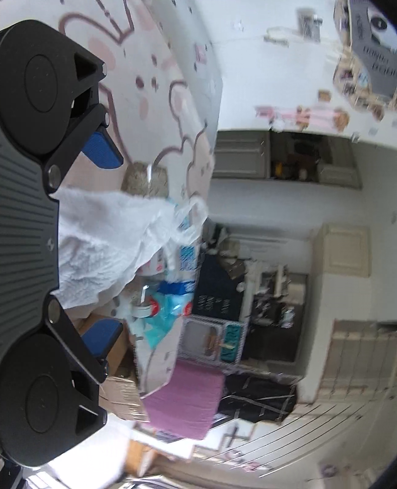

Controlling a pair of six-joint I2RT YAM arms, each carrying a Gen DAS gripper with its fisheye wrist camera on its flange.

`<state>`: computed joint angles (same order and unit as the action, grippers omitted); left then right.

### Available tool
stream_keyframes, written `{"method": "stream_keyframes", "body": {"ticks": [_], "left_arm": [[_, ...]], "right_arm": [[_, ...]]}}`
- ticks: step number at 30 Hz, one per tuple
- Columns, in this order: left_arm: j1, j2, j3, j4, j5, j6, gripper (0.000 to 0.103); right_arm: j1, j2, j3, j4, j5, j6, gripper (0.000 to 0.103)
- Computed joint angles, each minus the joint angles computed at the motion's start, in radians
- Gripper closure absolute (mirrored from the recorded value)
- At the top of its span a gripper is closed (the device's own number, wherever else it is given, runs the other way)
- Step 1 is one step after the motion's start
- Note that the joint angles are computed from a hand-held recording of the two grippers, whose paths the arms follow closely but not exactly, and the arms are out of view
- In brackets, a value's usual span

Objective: Collect trash
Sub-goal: 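Move both tools to the table and close the right gripper on the red snack bag, then close the left gripper on the white tissue while the right gripper holds the red snack bag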

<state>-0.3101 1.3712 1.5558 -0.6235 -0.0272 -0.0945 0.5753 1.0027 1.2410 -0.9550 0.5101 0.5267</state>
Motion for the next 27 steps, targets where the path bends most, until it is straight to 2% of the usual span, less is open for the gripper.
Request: {"method": "stream_keyframes", "body": {"ticks": [1,4,6,8,9,10,13,14,15,17,18,19,21,23,24,25,27], "left_arm": [[0.001,0.023,0.017,-0.014,0.018,0.002,0.002],[0.005,0.042,0.04,-0.039,0.022,-0.006,0.03],[0.016,0.026,0.035,-0.042,0.024,-0.011,0.043],[0.035,0.024,0.053,-0.06,0.045,-0.004,0.074],[0.044,0.027,0.068,-0.074,0.06,0.007,0.085],[0.049,0.036,0.091,-0.097,0.063,0.019,0.103],[0.068,0.052,0.127,-0.141,0.081,0.052,0.102],[0.077,0.05,0.124,-0.145,0.088,0.051,0.097],[0.087,0.045,0.112,-0.136,0.096,0.039,0.087],[0.101,0.029,0.083,-0.12,0.09,0.004,0.017],[0.102,0.017,0.06,-0.102,0.083,-0.01,0.012],[0.103,0.011,0.048,-0.094,0.09,-0.007,0.014],[0.104,0.037,0.075,-0.137,0.116,0.008,0.025],[0.11,0.075,0.117,-0.198,0.145,0.009,0.067],[0.113,0.09,0.137,-0.228,0.154,0.007,0.081],[0.115,0.091,0.14,-0.235,0.157,0.01,0.1],[0.117,0.074,0.133,-0.218,0.155,0.017,0.101]], "right_arm": [[0.001,-0.004,-0.002,-0.001,0.0,-0.002,0.051],[0.001,-0.013,-0.004,-0.001,-0.005,-0.005,0.051],[-0.006,-0.02,-0.001,-0.002,-0.015,-0.01,0.052],[-0.004,-0.025,0.003,-0.004,-0.013,-0.011,0.051],[-0.004,-0.028,0.005,-0.004,-0.013,-0.011,0.052],[-0.004,-0.03,0.006,-0.003,-0.014,-0.012,0.052],[0.005,-0.033,0.003,-0.003,-0.006,-0.006,0.051],[0.007,-0.038,0.0,-0.004,-0.007,-0.002,0.051],[0.011,-0.042,-0.001,-0.006,-0.005,0.003,0.051],[0.021,-0.048,0.001,-0.014,0.003,0.011,0.051],[0.023,-0.05,0.001,-0.015,0.004,0.012,0.051],[0.026,-0.05,0.003,-0.017,0.005,0.012,0.051],[0.033,-0.049,0.005,-0.019,0.007,0.01,0.051],[0.037,-0.047,0.007,-0.022,0.009,0.009,0.051],[0.037,-0.047,0.009,-0.024,0.007,0.009,0.051],[0.037,-0.048,0.01,-0.025,0.006,0.008,0.051],[0.036,-0.053,0.015,-0.029,0.004,0.003,0.052]]}}
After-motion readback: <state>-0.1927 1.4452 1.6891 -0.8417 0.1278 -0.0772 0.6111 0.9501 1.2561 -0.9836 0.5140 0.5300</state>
